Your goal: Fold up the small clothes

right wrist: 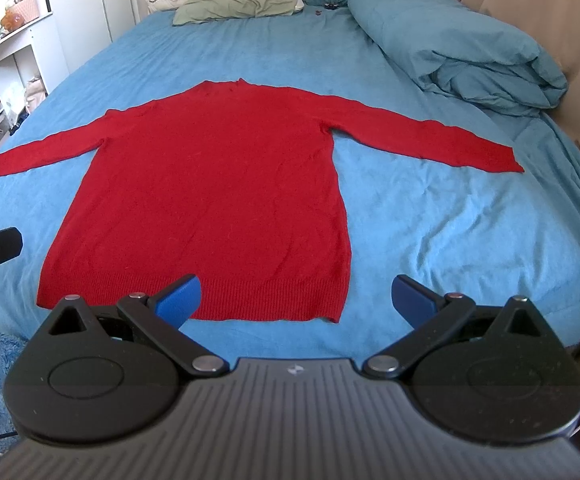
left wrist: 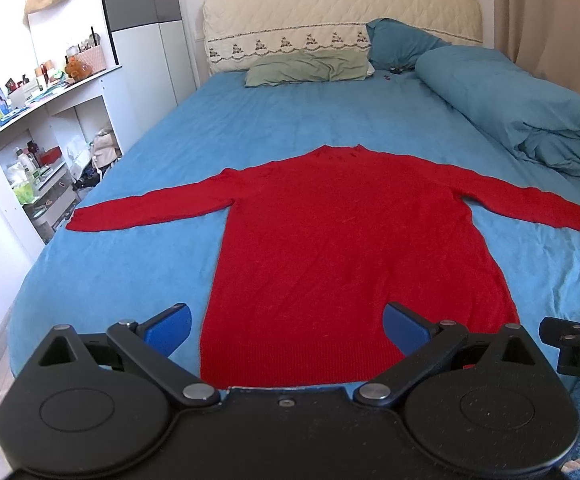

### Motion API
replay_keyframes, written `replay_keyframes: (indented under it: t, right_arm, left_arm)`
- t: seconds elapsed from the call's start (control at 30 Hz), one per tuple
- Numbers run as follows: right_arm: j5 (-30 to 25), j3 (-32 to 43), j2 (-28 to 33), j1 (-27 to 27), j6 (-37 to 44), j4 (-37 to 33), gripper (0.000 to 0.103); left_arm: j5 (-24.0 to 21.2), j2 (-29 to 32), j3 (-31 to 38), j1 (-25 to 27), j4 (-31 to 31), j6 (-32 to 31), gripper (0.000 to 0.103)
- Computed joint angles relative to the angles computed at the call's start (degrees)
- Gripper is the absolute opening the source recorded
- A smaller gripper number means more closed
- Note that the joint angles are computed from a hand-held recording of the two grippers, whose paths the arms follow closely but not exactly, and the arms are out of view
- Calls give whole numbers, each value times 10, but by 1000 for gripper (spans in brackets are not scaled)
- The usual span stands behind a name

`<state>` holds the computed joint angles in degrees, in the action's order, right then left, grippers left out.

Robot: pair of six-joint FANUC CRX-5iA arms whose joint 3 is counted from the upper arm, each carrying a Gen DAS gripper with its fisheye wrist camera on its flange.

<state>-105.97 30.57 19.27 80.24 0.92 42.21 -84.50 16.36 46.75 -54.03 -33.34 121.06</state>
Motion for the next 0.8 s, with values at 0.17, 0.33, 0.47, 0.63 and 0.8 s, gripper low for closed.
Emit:
replay_keyframes:
  t: [0.17, 0.33, 0.47, 0.63, 0.8]
  right_arm:
    - [-1, -1, -1, 0, -3, 0, 103]
    - [-1, -2, 0, 2, -4, 2, 103]
    - [0, -4, -1, 2, -4, 2, 103]
    - [-1, 0, 1, 3, -2, 4, 103]
    - [-1, 2, 2, 2, 0, 5, 103]
  left_arm:
    - [2, -1, -1, 0, 1, 0, 103]
    - [5, -3, -4, 1, 3, 2, 103]
    - [5, -5, -6, 0, 0, 2, 103]
    - [4, -5, -6, 0, -1, 5, 103]
    - [-4, 3, 8, -4, -14, -2, 103]
